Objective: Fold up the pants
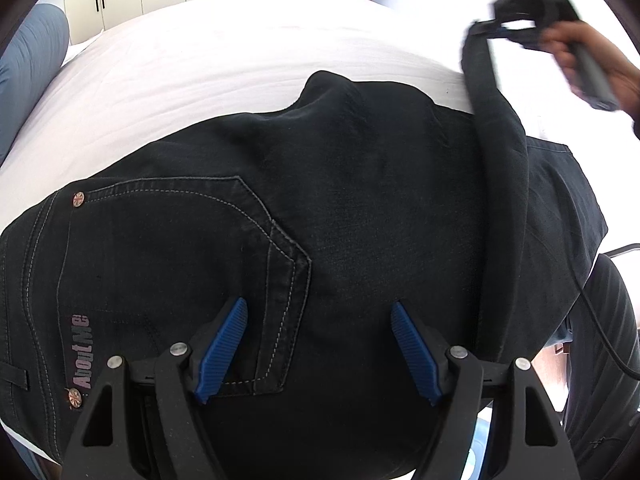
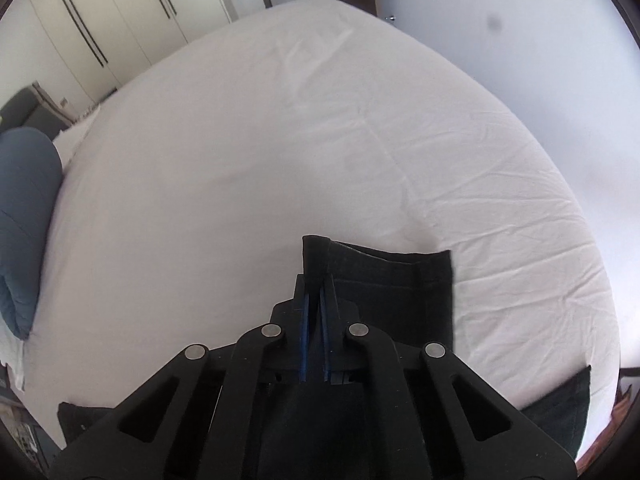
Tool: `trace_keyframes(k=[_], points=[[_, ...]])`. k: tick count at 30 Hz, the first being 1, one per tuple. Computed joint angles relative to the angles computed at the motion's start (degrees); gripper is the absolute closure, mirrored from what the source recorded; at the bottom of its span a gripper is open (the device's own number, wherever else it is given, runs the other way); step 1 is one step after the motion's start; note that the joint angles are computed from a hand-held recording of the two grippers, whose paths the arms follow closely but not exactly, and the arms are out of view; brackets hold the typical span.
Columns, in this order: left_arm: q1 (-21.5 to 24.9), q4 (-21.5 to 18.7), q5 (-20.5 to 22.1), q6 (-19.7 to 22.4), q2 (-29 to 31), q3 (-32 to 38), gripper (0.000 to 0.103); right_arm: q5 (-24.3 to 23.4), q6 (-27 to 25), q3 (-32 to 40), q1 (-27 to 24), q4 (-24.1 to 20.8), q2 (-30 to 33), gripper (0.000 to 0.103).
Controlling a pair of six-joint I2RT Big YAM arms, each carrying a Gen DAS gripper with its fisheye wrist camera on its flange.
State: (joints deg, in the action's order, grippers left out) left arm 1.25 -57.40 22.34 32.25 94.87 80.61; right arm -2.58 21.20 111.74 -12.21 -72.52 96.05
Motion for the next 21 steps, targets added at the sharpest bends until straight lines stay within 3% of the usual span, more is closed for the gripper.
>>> trace_keyframes(k=[6, 15, 21], points=[[-0.3, -0.6, -0.7, -0.2, 0.4, 0.7, 0.027, -5.1, 1.3, -14.7, -8.8, 6.0, -17.6, 0.100], [-1.7, -2.7, -2.5, -1.4, 2.4, 3.6, 0.024, -13.2, 2.7, -37.0, -25.2, 7.7, -40.8, 0.100], [-3.1, -3.1, -4.6, -3.5, 3.2, 4.9, 0.020, -21.3, 4.6, -48.1, -36.5, 6.5, -46.3, 0.100]])
